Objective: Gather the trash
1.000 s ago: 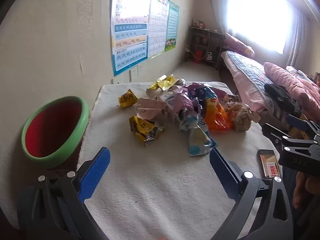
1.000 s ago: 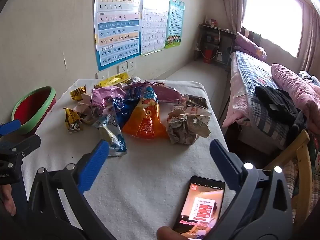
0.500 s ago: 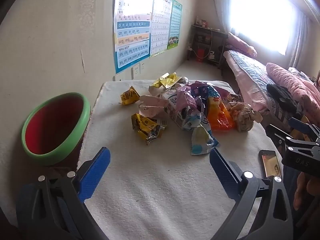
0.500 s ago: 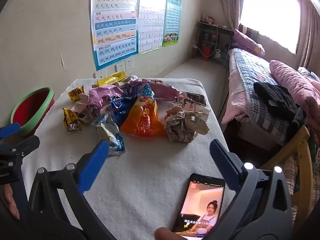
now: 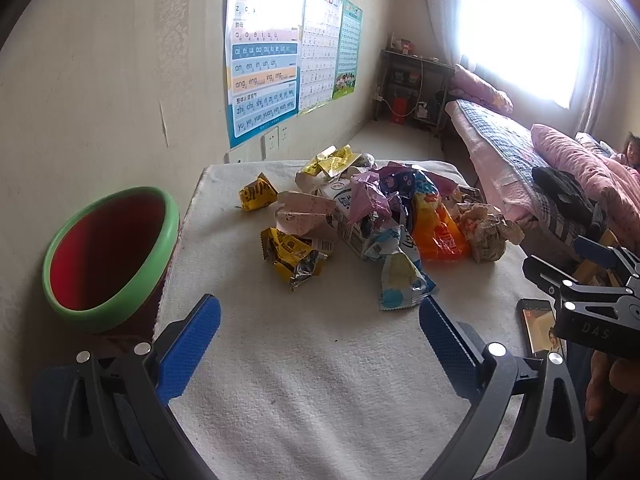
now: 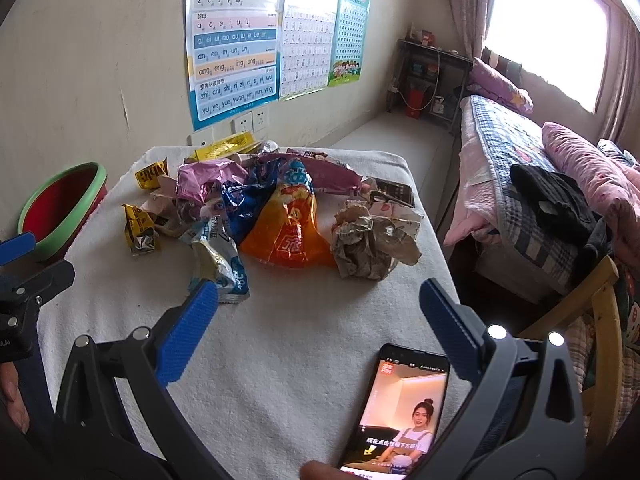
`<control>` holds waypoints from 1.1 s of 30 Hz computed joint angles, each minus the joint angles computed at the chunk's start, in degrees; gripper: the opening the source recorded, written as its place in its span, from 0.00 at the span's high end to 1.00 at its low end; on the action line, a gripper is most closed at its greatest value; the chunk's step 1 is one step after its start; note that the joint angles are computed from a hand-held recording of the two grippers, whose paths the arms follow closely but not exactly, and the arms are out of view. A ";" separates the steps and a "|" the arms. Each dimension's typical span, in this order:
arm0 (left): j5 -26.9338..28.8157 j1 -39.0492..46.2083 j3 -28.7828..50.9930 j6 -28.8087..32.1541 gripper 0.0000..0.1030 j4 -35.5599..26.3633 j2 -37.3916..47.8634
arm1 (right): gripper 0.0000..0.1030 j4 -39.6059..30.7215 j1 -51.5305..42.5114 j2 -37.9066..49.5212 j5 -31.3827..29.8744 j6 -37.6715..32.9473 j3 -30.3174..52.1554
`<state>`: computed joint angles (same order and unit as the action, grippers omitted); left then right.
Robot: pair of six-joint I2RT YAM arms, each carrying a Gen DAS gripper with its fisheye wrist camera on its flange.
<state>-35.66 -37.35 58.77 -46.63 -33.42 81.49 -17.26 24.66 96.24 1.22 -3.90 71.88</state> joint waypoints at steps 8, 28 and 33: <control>0.12 -0.05 -0.27 0.23 0.08 0.46 -0.12 | 0.03 -0.48 -0.02 0.28 -0.33 0.24 0.51; -0.27 -0.25 -0.04 -0.03 0.08 0.66 -0.02 | 0.03 -0.33 0.03 0.42 0.36 0.96 0.64; -0.17 -0.13 0.13 -0.28 0.08 0.49 0.16 | 0.03 -0.06 -0.13 0.35 -0.02 0.98 0.34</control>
